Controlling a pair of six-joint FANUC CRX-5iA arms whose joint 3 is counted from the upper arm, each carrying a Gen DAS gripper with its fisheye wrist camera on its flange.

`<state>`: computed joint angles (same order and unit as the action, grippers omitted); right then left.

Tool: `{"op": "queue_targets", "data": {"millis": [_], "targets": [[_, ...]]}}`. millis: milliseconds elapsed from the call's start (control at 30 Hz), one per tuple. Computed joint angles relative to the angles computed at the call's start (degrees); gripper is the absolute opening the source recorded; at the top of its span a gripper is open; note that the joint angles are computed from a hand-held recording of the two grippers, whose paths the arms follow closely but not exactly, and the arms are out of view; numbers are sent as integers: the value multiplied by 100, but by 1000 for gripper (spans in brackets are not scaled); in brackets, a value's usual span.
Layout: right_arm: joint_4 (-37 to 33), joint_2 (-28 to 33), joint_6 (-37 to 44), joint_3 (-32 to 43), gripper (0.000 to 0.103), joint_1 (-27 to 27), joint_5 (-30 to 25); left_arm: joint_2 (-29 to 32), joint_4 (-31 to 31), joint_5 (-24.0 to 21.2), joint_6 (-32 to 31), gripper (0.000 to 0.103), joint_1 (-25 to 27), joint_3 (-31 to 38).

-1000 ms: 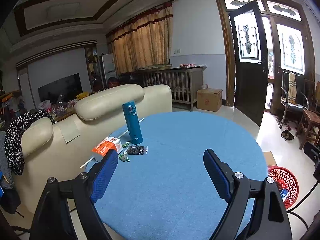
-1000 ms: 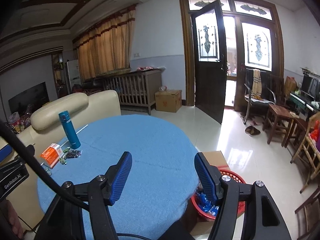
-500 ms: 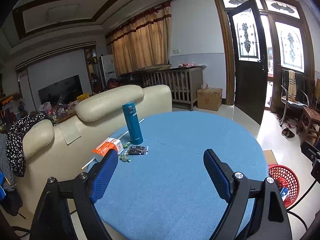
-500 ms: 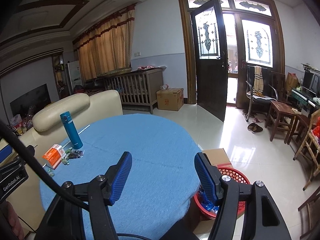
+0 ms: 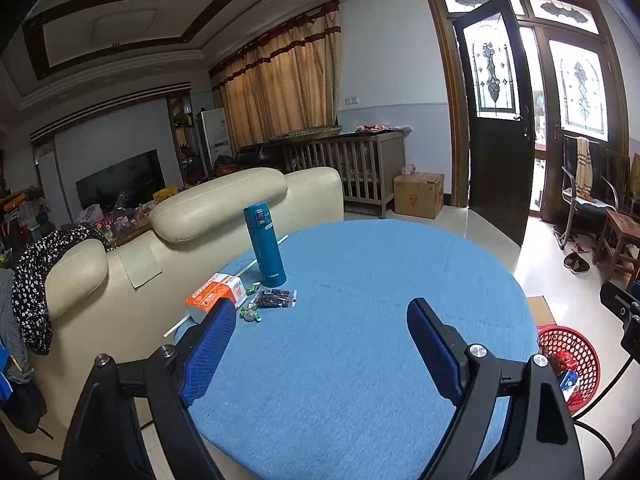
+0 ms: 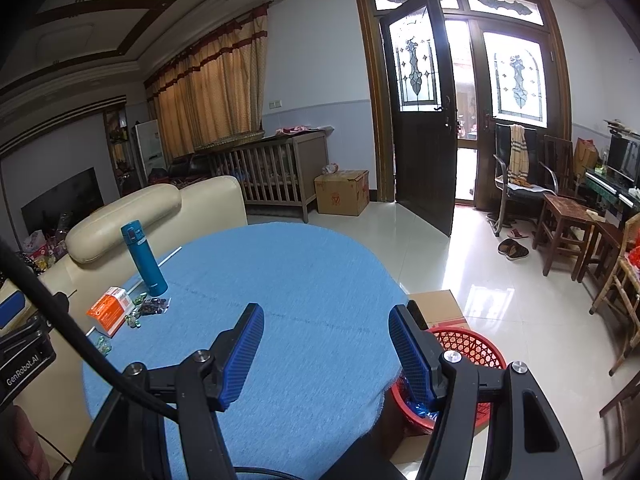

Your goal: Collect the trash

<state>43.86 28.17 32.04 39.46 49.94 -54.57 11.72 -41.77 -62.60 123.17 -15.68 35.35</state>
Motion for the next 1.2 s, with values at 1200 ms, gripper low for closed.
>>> {"op": "queue_targets", "data": {"millis": [1200], "targets": [[-172,64,100,143,69,-10,-72,-15,1,-57,-48,88,-52,-12]]}}
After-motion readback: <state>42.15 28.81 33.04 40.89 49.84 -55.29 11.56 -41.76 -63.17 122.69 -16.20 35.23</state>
